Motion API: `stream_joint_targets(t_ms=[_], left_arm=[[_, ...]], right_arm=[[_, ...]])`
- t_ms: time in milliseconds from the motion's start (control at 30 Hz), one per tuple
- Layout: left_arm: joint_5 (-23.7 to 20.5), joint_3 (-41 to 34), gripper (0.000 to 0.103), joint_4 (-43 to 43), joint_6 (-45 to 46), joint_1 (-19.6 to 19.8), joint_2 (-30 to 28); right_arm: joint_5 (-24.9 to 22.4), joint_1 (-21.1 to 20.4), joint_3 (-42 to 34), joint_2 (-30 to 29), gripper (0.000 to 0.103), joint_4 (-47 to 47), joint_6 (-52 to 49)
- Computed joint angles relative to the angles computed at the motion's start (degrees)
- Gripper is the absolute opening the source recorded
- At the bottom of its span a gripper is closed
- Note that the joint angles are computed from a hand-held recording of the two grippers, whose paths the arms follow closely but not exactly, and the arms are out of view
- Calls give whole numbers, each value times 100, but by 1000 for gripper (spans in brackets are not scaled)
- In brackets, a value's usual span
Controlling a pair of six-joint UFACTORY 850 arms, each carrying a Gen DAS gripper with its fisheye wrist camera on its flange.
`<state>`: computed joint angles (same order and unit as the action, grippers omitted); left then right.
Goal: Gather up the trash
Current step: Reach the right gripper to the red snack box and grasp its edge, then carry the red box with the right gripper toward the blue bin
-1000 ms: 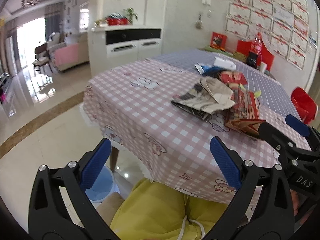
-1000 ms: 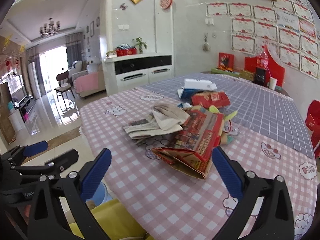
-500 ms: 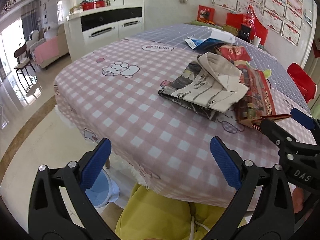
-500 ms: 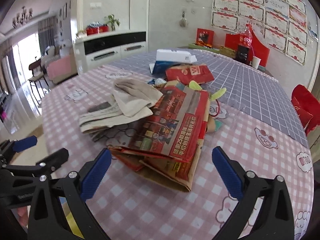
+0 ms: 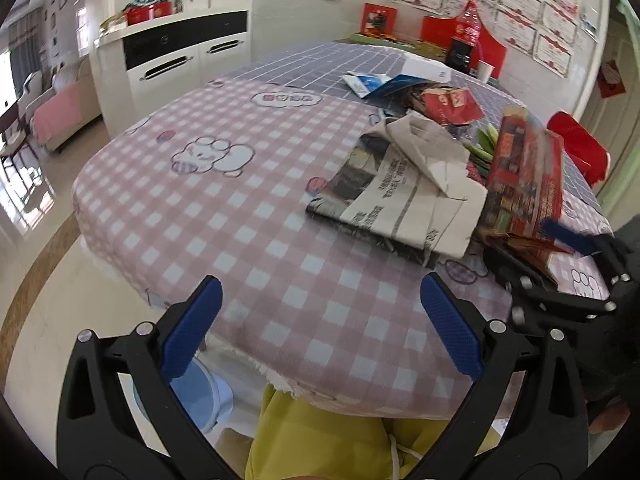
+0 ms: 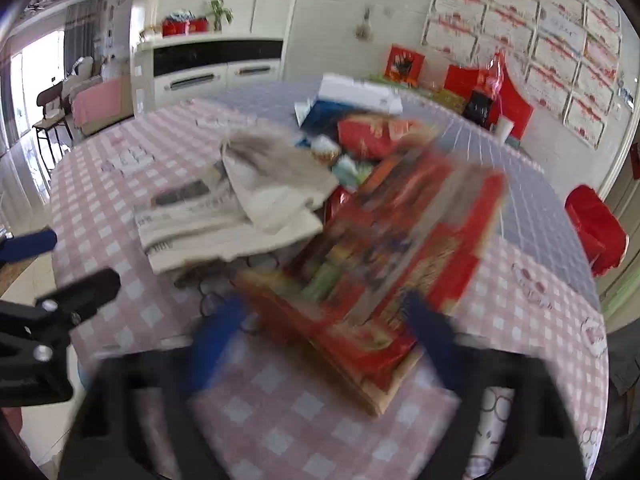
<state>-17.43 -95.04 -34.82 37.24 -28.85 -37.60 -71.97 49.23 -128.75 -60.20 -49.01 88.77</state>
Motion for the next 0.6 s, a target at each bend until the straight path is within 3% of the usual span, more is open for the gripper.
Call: stream_joint_targets(t_ms=[33, 233, 367, 467, 533, 600], left_arm=[[-51, -44, 97, -76, 116, 0, -27], [-201, -315, 97, 90, 85, -49, -189], [-449, -370, 97, -821, 963, -20, -194], [-668, -402, 97, -1929, 2440, -41, -245], [-366, -511, 97, -1629, 2443, -174, -360], [-50, -707, 97, -823, 1773, -301, -521]], right_arm=[[-65, -4, -33, -34, 45, 24, 22], [344, 23, 1024, 624, 19, -352, 994], [514, 79, 1747, 1113, 11, -640, 1747], [597, 146, 2258, 1465, 11, -988, 2329], [442, 201, 2465, 1622, 10, -1157, 2575], [406, 240, 2695, 1792, 10, -1295, 2800]])
